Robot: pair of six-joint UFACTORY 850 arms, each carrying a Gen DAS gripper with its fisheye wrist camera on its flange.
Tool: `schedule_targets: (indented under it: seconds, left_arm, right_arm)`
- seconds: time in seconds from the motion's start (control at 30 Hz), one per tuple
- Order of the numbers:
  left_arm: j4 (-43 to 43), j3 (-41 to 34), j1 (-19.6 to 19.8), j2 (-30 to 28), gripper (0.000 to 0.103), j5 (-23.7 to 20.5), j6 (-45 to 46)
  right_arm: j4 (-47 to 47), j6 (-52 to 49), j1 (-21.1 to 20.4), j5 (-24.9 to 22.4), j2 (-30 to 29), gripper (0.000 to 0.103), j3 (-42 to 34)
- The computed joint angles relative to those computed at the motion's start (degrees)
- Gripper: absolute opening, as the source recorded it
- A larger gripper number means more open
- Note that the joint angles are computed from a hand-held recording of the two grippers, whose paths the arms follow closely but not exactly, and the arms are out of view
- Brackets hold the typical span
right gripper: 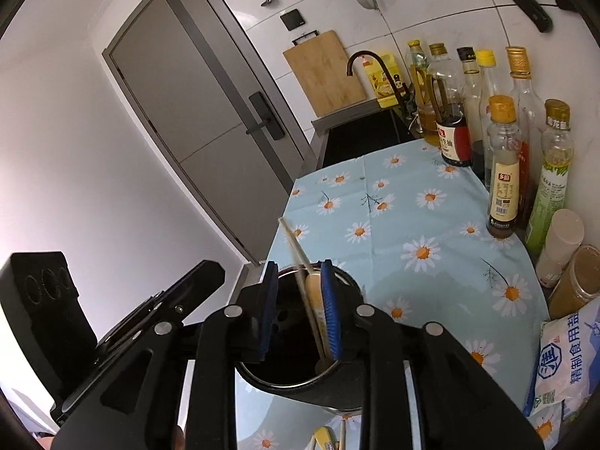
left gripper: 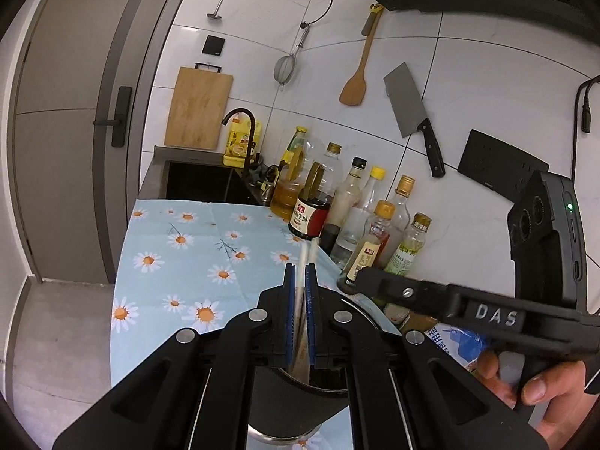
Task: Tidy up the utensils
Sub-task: 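Lower the spoon into the cup and open the right tool while the left tool releases the chopstick inside, then withdraw both tools from the cup and move them over the loose utensils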
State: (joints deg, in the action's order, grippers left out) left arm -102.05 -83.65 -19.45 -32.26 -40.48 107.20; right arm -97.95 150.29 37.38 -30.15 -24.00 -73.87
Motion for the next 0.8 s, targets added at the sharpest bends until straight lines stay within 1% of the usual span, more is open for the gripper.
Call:
schedule_targets:
  seconds: [0.1,0.17,0.2,0.4,0.5,0.6,0.67,0.8]
  left_arm:
    - [1.21,0.74,0.10,0.96,0.005,0.66,-0.91]
    - [1.06,1.51,0.24,1.72,0.018,0.60,-0.71]
    - [0.92,2.05,0.41,2.22,0.019,0.24,-0.47]
    - [3.85,2.53,0.97,3.44,0.019,-1.28,-2.76]
    - [5.32,3.16,1.53,4.45,0.019,-1.75,-4.20]
    - [9.06,3.57,2.38,5.23,0.019,-2.68,-7.51]
    - [12.26,4.08,2.91,5.75,0.019,-3.51,-9.24]
    - [17.57,4.56,3.49,6.12,0.019,-4.30,-14.11]
  right_arm:
    - [-1.35,2.62,0.12,-0.30,1.20,0.025,1.45]
    - [-1.50,2.46,0.55,-1.08,1.86,0.025,2.14]
    - [-1.09,2.10,0.87,-1.69,2.12,0.025,2.40]
    - [-0.41,0.68,1.84,-2.04,3.61,0.025,3.05]
    - [-0.18,0.93,1.73,0.05,5.01,0.028,3.95]
    - [0.98,0.09,2.02,1.49,7.41,0.030,5.66]
    - [3.82,-2.03,2.56,0.71,8.34,0.030,6.23]
    - [6.88,-2.11,2.94,1.62,9.88,0.030,8.00]
